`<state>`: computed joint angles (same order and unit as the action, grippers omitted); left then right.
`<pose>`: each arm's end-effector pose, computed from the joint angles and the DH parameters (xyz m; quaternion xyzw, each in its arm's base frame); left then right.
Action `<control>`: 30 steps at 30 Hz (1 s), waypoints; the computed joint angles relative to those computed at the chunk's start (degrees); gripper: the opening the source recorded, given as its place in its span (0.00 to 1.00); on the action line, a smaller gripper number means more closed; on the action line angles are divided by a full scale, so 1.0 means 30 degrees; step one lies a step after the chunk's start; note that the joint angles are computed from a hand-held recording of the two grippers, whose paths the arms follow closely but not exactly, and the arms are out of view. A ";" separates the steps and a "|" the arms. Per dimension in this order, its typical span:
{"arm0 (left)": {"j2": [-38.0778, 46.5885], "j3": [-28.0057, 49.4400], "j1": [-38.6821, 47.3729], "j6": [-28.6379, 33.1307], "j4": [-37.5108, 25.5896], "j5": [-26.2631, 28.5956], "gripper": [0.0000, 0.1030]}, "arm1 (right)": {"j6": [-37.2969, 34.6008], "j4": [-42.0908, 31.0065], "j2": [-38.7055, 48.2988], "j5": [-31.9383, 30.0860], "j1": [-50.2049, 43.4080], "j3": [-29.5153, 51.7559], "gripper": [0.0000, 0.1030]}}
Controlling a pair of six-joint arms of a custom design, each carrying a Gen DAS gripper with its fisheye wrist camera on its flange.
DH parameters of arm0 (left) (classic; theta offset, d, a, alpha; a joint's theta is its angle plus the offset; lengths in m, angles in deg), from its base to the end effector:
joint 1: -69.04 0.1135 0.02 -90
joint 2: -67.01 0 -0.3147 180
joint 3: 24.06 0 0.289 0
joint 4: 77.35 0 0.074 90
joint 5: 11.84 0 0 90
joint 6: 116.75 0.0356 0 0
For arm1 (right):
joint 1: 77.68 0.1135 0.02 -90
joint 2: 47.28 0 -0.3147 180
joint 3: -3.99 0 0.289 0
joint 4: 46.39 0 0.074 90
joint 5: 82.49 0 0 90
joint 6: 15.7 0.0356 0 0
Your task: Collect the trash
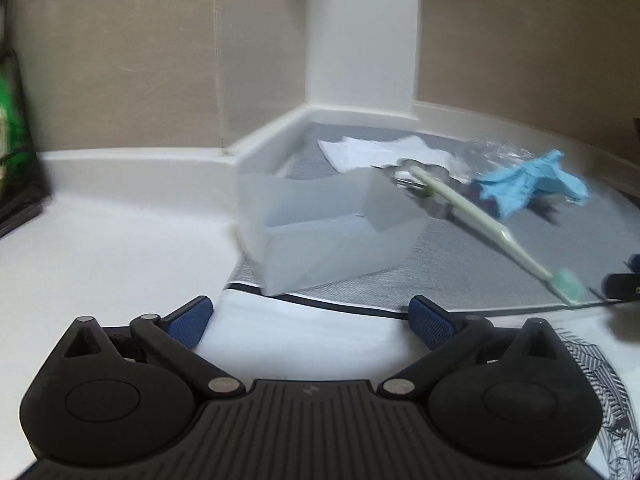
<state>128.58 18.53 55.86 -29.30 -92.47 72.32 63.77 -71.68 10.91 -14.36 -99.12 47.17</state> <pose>0.2287 -0.0498 0.2349 0.0579 0.8806 -0.0195 0.4698 0.2049 -0.0662 0.2369 0.0053 0.8945 0.0518 0.4441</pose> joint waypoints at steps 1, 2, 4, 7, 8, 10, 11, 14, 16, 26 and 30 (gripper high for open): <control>0.0204 0.0438 0.0168 0.0051 -0.0629 0.0308 1.00 | -0.0011 -0.0019 -0.0010 -0.0034 -0.0030 0.0005 1.00; 0.0506 0.1018 0.0444 0.0205 -0.1376 0.0763 1.00 | -0.0016 -0.0044 -0.0030 -0.0069 -0.0060 0.0009 1.00; 0.1617 0.2679 0.1123 0.1364 -0.3302 0.2076 1.00 | -0.0055 -0.0087 -0.0054 -0.0001 -0.0025 0.0018 1.00; 0.3806 0.5152 0.2518 0.3193 -0.5356 0.4679 1.00 | -0.0155 -0.0133 -0.0071 0.0478 0.0303 0.0052 1.00; 0.4439 0.5753 0.2871 0.3641 -0.5658 0.5351 1.00 | -0.0195 -0.0132 -0.0051 0.0589 0.0386 0.0068 1.00; 0.5368 0.6372 0.3154 0.4458 -0.5473 0.6108 1.00 | -0.0217 -0.0151 -0.0061 0.0584 0.0380 0.0072 1.00; 0.5679 0.6339 0.3104 0.5036 -0.4935 0.6100 1.00 | -0.0225 -0.0167 -0.0065 0.0480 0.0297 0.0074 1.00; 0.6323 0.5793 0.3288 0.6179 -0.2632 0.7179 1.00 | -0.0180 -0.0151 -0.0018 0.0243 0.0141 0.0089 1.00; 0.6781 0.5660 0.3683 0.6590 -0.1583 0.8089 1.00 | -0.0177 -0.0151 -0.0021 0.0244 0.0138 0.0086 1.00; 0.7339 0.6092 0.3985 0.6803 -0.1505 0.8588 1.00 | -0.0193 -0.0114 -0.0043 0.0565 0.0356 0.0046 1.00; 0.7326 0.6075 0.3975 0.6799 -0.1496 0.8581 1.00 | -0.0113 -0.0051 0.0008 0.0173 0.0108 0.0029 1.00</control>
<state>150.56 36.75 67.79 -8.90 -96.96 98.07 63.43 -71.83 10.94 -13.84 -98.80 47.26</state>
